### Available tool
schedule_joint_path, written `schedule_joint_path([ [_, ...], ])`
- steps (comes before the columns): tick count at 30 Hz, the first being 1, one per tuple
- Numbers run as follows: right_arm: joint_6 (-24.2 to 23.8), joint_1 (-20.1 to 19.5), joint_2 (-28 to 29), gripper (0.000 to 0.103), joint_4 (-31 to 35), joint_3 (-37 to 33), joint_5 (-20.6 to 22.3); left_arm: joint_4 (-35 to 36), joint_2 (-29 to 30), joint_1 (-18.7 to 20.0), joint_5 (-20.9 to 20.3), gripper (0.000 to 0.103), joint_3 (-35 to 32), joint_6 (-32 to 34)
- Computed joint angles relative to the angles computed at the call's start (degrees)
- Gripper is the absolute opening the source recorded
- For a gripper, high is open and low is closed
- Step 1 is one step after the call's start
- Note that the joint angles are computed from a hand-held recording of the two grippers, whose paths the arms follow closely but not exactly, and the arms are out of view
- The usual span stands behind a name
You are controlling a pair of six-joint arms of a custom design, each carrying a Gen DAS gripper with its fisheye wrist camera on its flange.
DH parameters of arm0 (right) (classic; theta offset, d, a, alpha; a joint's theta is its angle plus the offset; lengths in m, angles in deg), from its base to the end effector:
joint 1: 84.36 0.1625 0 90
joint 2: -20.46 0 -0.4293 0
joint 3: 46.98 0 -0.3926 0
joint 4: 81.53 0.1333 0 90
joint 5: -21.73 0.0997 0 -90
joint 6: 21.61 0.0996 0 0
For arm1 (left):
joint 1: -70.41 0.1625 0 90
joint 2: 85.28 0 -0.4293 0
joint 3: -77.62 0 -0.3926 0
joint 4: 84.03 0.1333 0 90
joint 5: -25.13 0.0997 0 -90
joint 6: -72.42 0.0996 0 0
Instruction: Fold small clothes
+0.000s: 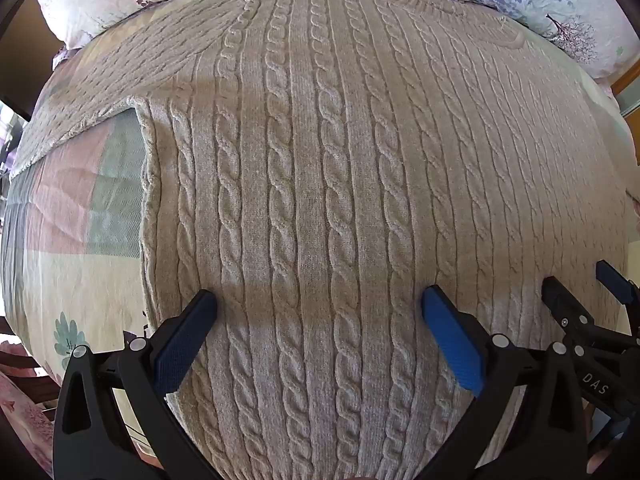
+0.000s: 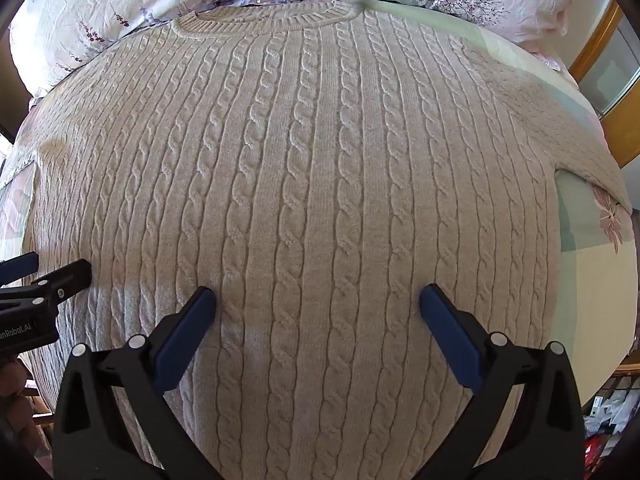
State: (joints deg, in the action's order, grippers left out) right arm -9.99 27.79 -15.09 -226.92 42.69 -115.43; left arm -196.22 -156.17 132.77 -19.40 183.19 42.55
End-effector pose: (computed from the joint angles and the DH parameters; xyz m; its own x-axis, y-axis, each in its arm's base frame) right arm 0.3124 -0.6076 0.0285 -0.6988 -0.0499 0.7136 -0.2411 0.9556 -0.1694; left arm -0.0721 -0.5781 0.2550 -0.7023 -0.0302 -0.7113 0.1190 0.9801 -0.1591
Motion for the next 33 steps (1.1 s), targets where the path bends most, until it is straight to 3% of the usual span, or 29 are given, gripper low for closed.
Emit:
schedule_joint_path([
  [33, -0.1, 0.0, 0.0, 0.101, -0.1, 0.0, 0.0, -0.6, 0.0, 0.0, 0.2, 0.102, 0.1, 0.4],
])
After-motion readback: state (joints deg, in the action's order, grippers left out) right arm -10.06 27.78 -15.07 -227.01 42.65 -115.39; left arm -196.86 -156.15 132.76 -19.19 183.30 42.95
